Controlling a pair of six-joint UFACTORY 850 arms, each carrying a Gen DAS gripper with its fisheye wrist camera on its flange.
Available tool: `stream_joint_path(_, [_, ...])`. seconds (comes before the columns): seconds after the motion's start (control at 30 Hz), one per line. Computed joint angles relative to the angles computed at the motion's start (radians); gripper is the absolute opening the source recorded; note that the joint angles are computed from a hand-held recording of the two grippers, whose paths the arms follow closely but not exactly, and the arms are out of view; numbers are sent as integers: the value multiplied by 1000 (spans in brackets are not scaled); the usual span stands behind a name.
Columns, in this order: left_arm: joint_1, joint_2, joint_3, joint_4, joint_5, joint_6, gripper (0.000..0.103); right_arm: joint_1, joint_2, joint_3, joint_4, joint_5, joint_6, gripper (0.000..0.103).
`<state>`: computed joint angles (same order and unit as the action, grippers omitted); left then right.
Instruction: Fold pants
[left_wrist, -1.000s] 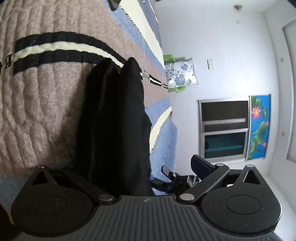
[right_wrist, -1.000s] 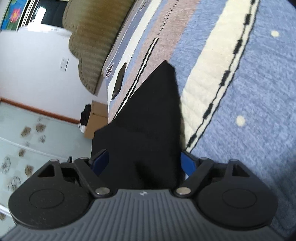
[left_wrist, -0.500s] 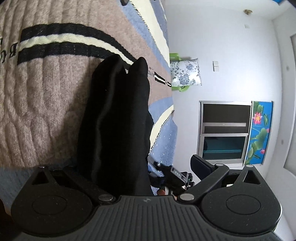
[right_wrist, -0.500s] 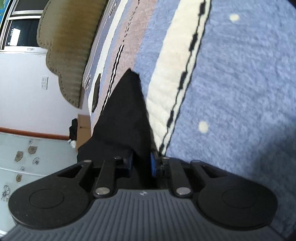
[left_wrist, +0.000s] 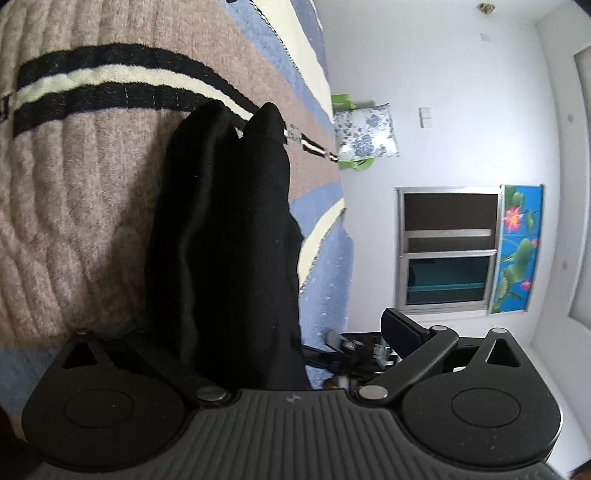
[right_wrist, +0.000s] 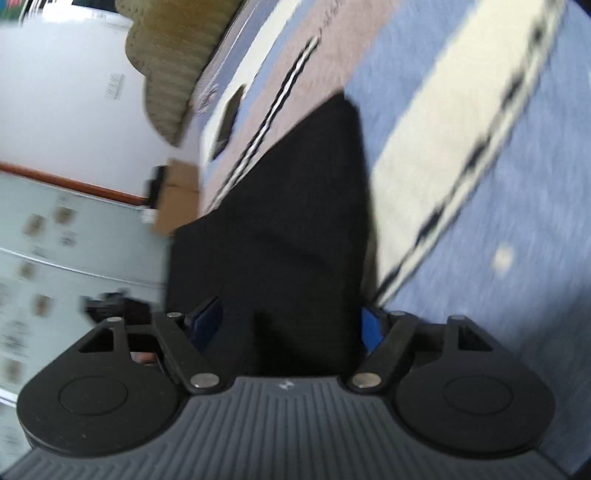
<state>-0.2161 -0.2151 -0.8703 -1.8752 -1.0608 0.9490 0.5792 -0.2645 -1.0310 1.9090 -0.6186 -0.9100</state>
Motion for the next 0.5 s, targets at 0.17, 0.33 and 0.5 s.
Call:
stream_joint_path(0.17, [-24, 34, -4, 27, 87, 12, 102, 9, -57, -27, 93, 7, -13, 21])
stream_joint_path(0.33, [-46, 81, -16, 163, 272, -153, 29, 32, -51, -30, 159, 48, -105, 20])
stream_joint_path(0.5, [-57, 114, 24, 94, 300, -165, 27, 33, -31, -5, 250, 42, -195, 18])
